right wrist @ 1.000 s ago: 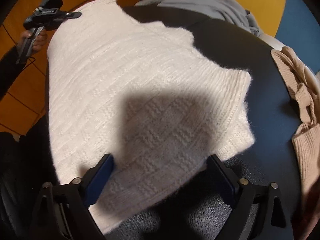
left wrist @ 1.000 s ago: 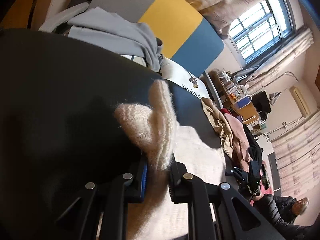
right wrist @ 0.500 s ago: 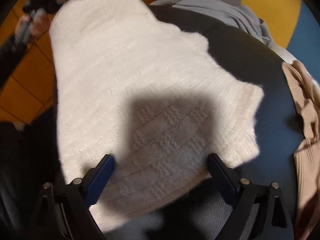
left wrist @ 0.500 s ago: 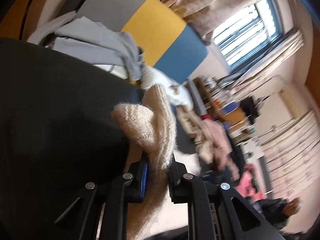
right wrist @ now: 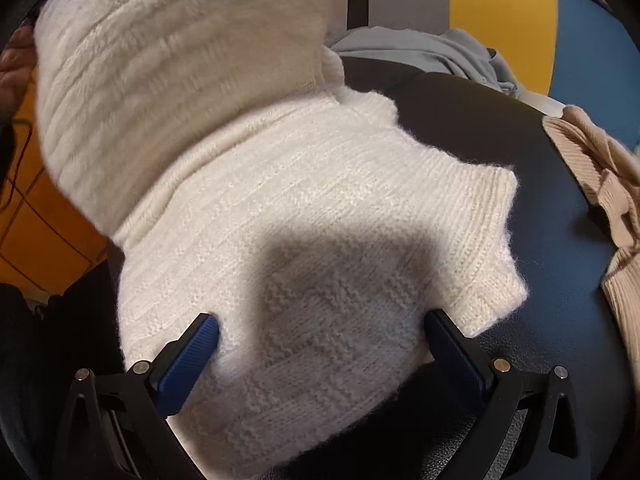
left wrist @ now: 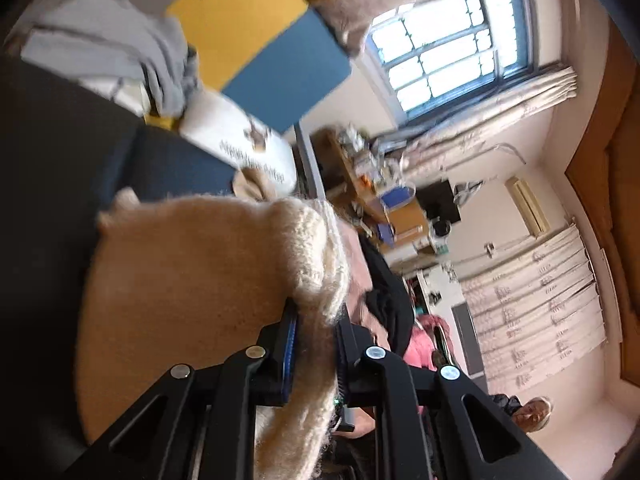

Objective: Fold clothes

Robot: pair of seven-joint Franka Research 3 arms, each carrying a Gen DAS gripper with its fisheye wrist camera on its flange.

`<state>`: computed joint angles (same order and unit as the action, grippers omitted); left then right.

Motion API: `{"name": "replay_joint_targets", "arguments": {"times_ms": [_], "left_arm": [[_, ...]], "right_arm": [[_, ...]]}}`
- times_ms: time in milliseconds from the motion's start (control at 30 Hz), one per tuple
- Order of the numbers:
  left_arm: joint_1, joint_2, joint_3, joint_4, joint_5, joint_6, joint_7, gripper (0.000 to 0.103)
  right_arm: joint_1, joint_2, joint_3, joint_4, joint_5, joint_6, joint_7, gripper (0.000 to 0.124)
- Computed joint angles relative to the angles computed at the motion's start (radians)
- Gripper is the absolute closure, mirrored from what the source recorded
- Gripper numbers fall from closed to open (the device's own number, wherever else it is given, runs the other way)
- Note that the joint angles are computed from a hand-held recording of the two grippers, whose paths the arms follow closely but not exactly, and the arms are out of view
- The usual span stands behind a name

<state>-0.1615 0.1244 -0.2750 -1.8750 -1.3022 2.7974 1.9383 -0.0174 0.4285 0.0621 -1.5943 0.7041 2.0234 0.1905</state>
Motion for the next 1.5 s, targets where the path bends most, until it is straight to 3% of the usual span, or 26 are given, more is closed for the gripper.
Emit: {"name": "replay_joint_targets", "arguments": {"times_ms": [300,533,600,667,733,900,1000,1133,1200,1233,1300,1400,1433,1500], "left_arm": [[-0.082,0.283,-0.01,0.197,0.42,0.039,-0.442,0.088],[0.001,0.335,-0.114,0.231,0.442,-0.014,-0.523,0.086],[0.047,0.316,-0.165,0.229,0.428,-0.039,-0.493,0.085],[0.108,0.313,-0.239,0.248,0.331,-0.061,-0.38,0.085],[0.133,0.308,-0.272,0.272,0.249,-0.092,-0.281,0.085],[0.136,0.19,-0.237,0.188,0.145,-0.059,-0.109,0.084],[0.097,0.075,-0.147,0.033,0.227,0.061,-0.157,0.083],[0.062,-0.019,-0.067,-0.155,0.207,0.172,-0.196,0.082],[0.057,-0.038,-0.055,-0.209,0.069,0.21,-0.1,0.082],[0.056,-0.042,-0.055,-0.22,-0.064,0.221,0.009,0.082],[0.031,-0.044,-0.044,-0.235,-0.179,0.26,0.137,0.082],[-0.007,-0.034,-0.022,-0.216,-0.33,0.254,0.369,0.082],[-0.021,-0.029,-0.013,-0.204,-0.363,0.245,0.432,0.082],[-0.054,-0.001,-0.002,-0.172,-0.29,0.239,0.464,0.08]], "right_arm": [[-0.03,0.0,0.016,-0.036,0.126,0.004,-0.022,0.021],[-0.021,-0.012,0.016,-0.062,0.151,0.031,-0.033,0.021],[-0.021,-0.025,0.015,-0.079,0.161,0.043,-0.046,0.021],[-0.014,-0.049,0.01,-0.113,0.16,0.077,-0.064,0.021],[-0.003,-0.073,-0.004,-0.147,0.136,0.112,-0.05,0.021],[-0.022,-0.169,-0.039,-0.249,0.116,0.114,-0.042,0.021],[-0.037,-0.242,-0.068,-0.311,0.097,0.076,-0.056,0.021],[-0.063,-0.312,-0.11,-0.329,0.101,-0.066,-0.048,0.021],[-0.074,-0.313,-0.118,-0.305,0.156,-0.144,-0.078,0.021],[-0.078,-0.308,-0.12,-0.287,0.18,-0.191,-0.085,0.021],[-0.069,-0.255,-0.109,-0.207,0.197,-0.277,-0.045,0.021],[-0.029,-0.2,-0.08,-0.134,0.137,-0.283,0.005,0.021],[-0.017,-0.162,-0.071,-0.083,0.101,-0.321,0.039,0.021],[-0.006,-0.078,-0.051,0.027,0.047,-0.452,0.125,0.021]]}}
